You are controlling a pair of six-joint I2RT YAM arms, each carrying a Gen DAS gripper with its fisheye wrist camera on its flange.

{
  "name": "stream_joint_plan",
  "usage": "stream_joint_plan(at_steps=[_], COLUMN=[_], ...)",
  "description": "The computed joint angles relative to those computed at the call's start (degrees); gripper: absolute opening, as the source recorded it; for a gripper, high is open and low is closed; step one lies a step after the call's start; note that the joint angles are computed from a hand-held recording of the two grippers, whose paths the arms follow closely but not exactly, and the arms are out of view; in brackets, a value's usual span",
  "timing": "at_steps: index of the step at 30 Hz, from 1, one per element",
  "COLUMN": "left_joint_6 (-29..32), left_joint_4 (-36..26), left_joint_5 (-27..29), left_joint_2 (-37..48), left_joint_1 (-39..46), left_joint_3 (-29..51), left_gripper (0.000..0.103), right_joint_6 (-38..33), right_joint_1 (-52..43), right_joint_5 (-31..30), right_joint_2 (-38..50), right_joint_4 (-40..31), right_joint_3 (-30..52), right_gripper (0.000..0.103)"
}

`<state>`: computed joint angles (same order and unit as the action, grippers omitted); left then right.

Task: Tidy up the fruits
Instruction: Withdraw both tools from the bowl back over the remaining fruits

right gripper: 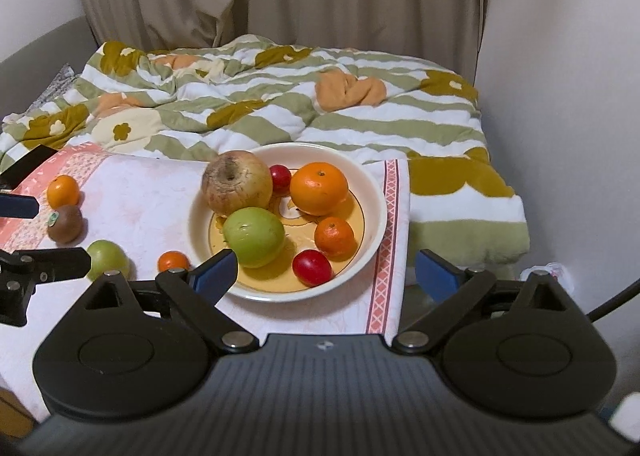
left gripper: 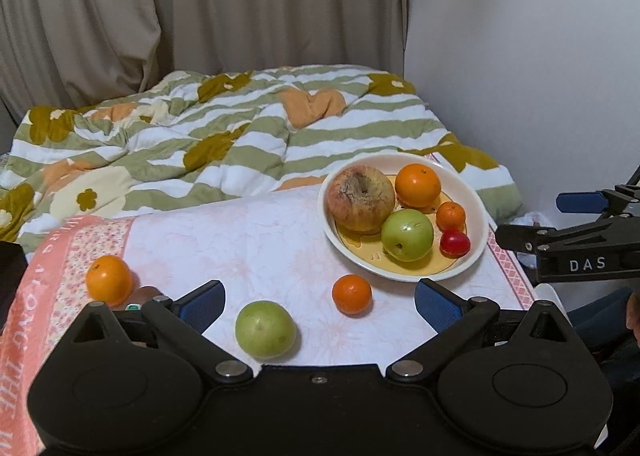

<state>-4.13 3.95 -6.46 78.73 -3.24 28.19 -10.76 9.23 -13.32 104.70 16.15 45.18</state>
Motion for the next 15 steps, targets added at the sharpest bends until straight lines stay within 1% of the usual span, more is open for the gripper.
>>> stream_joint_plan(at_steps=[4,7,9,11,15], left_joint_6=[-0.76,0.00,0.76,2.21,7.61], left_joint_4=[-3.14,-6.03,-8.39,-10.76,-15.14], left_joint_5=[-2.56,-3.21,-3.39,-2.03,3.88], left_joint_2=[-8.41,-15.14,-19.51,-24.73,-32.89], left_joint_1=[-0.60,0.43,1.90,4.86,14.79], left_joint_3=[-3.27,-5.44,-6.51,-7.88,-9.43], left_gripper=[0.103,0.103,0.103,0.103,0.103], right_joint_6=[0.37,0.61,1.04,1.85,3.46], right_joint_1=[-0.26,-0.23,0.29,1.28,4.69], right_joint_5=[-1.44,-2.63,-2.68,-2.36,-0.20], right_joint_2=[-5.13,-9.27,-12.19,-15.21,-20.36], right_joint_4=[-0.99,0.22,-0.30,-1.49,-4.86], right_joint_3=[-3.37,-6.70,-8.23,-9.43,-10.62], right_gripper=[0.103,0.103,0.103,0.103,0.103])
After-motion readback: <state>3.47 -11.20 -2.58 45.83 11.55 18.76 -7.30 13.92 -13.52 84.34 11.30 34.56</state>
